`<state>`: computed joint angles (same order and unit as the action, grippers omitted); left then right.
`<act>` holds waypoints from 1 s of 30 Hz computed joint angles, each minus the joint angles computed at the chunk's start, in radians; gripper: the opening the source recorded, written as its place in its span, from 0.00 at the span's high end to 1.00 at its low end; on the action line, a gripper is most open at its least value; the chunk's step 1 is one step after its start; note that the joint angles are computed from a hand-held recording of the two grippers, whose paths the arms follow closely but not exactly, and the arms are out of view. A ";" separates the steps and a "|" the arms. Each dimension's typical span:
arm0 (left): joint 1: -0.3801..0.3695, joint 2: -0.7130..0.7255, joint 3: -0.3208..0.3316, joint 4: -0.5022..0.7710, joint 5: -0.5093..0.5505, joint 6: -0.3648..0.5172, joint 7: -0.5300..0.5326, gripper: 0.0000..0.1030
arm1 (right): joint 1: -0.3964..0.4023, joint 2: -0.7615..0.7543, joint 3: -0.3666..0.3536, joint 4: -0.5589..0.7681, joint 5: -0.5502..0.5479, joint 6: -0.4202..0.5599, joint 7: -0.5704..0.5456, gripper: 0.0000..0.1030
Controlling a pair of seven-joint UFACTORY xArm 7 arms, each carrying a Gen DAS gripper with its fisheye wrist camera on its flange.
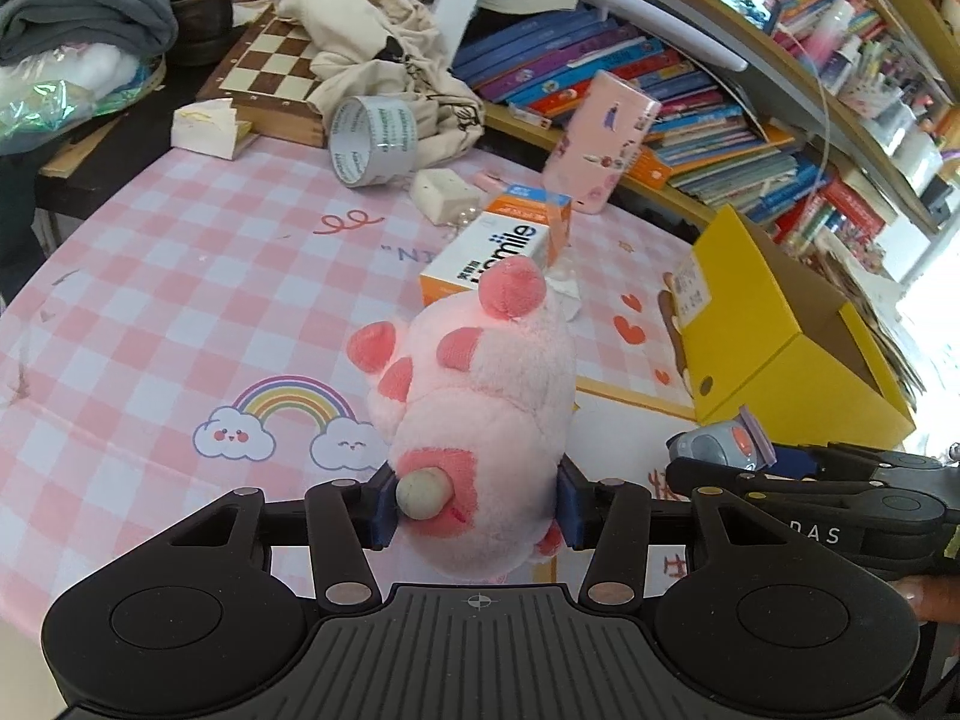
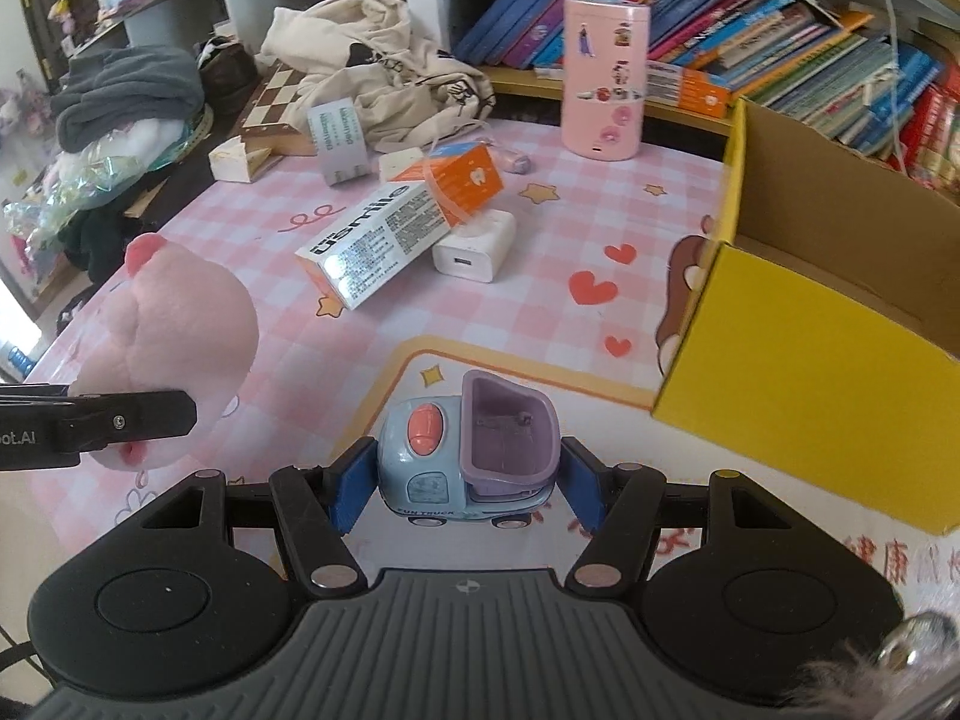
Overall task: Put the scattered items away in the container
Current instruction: 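Close the right gripper on the toy car while the left gripper grasps the pink pig, then carry the toy car and pink pig with both grippers over the yellow box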
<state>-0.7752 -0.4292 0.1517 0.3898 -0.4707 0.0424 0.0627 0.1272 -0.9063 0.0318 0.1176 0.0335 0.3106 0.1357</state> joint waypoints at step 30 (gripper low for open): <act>-0.172 -0.195 0.118 -0.073 -0.055 0.055 0.245 0.54 | 0.065 -0.591 0.150 -0.131 -0.098 0.460 0.344 0.40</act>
